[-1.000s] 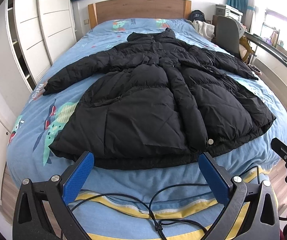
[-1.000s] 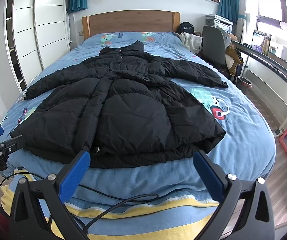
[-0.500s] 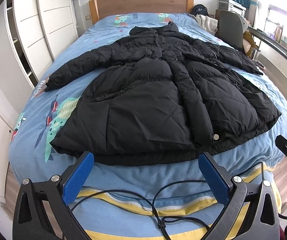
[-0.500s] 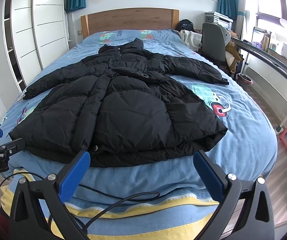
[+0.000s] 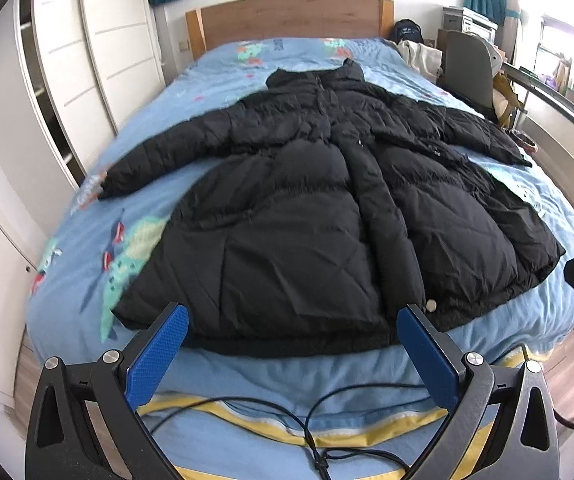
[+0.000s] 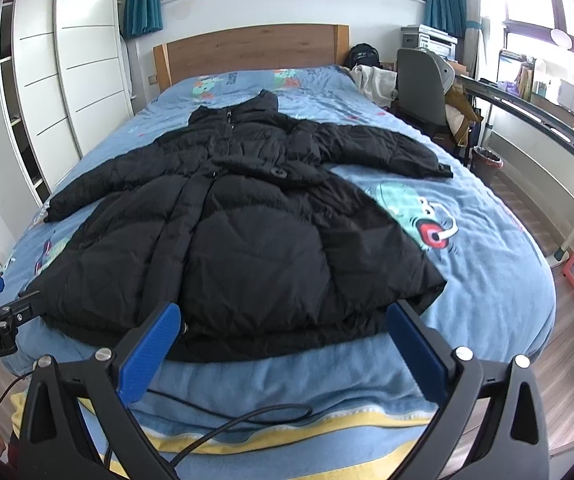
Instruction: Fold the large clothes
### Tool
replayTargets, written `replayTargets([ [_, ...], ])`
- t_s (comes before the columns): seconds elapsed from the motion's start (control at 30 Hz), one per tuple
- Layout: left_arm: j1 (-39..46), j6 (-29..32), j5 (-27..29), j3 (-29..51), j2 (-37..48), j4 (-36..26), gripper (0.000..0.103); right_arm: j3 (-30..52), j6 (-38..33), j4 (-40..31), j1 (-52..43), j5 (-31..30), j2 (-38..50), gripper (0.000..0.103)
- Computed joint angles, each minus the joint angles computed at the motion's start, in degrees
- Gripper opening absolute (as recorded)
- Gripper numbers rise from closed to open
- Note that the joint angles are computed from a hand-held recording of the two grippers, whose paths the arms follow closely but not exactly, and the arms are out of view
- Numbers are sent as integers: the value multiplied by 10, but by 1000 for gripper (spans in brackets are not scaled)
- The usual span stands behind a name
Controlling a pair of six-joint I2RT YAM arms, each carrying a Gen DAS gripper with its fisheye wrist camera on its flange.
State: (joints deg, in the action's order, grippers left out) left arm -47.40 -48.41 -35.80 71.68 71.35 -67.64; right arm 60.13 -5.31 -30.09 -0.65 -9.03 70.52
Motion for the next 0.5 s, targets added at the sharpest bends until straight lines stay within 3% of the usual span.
replayTargets([
  [0.5,-20,24,-80,180,49,-100,102,167,-23,-82,-34,-49,17,103],
])
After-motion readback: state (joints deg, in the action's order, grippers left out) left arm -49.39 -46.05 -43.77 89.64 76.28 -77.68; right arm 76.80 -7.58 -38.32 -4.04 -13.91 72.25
